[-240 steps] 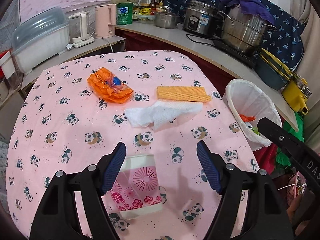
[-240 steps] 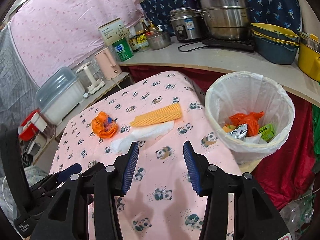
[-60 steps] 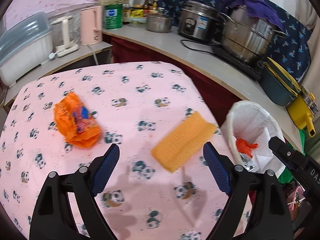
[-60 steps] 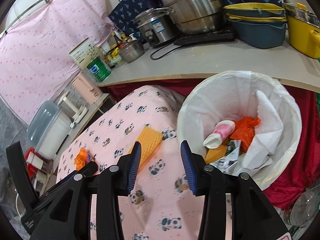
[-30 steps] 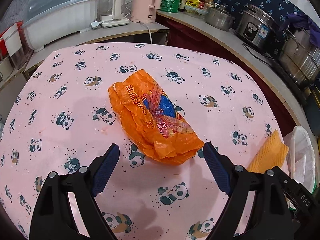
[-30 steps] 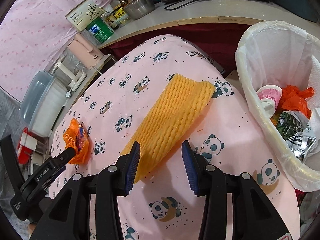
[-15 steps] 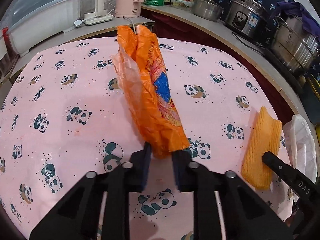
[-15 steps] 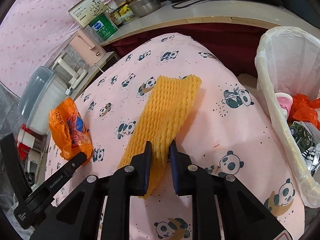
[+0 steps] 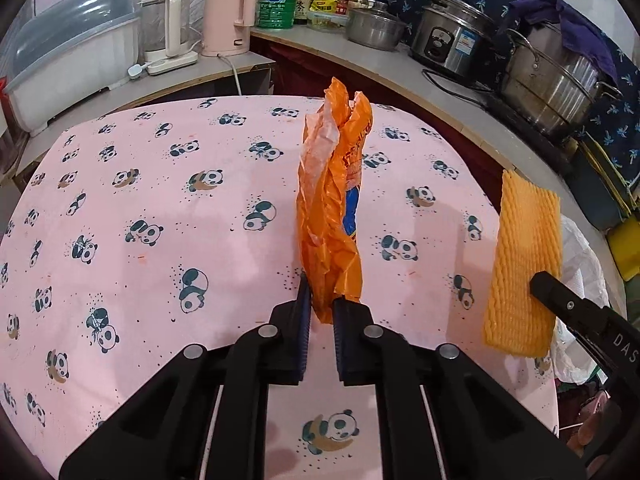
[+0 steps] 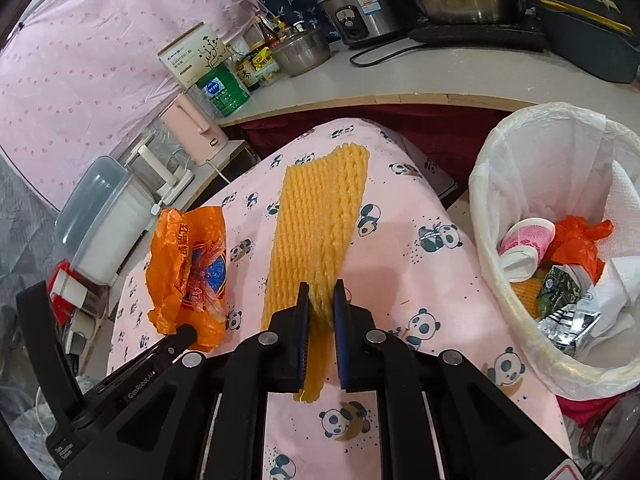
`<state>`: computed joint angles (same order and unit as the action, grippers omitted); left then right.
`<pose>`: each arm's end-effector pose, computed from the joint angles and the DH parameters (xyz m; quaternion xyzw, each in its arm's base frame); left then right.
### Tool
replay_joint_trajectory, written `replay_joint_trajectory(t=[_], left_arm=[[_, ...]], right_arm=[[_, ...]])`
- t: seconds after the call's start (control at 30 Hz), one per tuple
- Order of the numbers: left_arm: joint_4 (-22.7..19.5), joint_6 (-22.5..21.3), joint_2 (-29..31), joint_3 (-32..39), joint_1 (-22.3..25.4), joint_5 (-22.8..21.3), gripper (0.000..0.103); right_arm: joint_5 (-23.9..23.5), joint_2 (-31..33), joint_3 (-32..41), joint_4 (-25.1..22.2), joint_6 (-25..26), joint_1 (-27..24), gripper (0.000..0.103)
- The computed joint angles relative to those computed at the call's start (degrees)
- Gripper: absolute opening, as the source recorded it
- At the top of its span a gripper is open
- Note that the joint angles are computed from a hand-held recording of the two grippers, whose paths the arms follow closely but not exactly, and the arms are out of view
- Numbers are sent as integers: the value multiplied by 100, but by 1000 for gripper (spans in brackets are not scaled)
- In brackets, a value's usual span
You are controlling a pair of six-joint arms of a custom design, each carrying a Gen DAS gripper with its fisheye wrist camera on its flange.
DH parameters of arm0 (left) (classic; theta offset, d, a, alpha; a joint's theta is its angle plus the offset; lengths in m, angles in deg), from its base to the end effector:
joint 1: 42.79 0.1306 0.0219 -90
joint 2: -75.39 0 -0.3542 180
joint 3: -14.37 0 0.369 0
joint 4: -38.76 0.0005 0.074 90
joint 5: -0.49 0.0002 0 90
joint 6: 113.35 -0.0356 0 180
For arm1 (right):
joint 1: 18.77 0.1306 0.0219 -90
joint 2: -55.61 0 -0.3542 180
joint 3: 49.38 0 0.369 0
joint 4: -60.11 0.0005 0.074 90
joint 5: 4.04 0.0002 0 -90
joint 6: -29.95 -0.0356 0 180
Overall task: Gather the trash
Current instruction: 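Lift the orange bag with the left gripper while the right gripper lifts the mesh sleeve, then carry the orange bag and mesh sleeve over the bin with both grippers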
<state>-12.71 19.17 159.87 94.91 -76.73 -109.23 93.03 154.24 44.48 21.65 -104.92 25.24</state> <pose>0.3522 -0.2232 0.3692 -0.1211 0.9342 -0.0528 0.3313 0.3790 0.3594 0.3751 0.0313 0.9159 0.2370 0.3225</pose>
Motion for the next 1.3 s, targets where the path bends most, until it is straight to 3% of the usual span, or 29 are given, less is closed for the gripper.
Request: replay_joint_trajectory(t=[0.5, 0.9, 1.3], left_arm=[[-223, -49, 265, 768, -1019, -466, 10], [-227, -243, 860, 1470, -1657, -470, 10], [-236, -673, 1634, 2345, -1934, -335, 10]], right_arm=[[499, -1468, -1051, -28, -160, -196, 11], [812, -2590, -1916, -281, -394, -680, 11], [530, -2732, -2294, -327, -231, -1537, 11]])
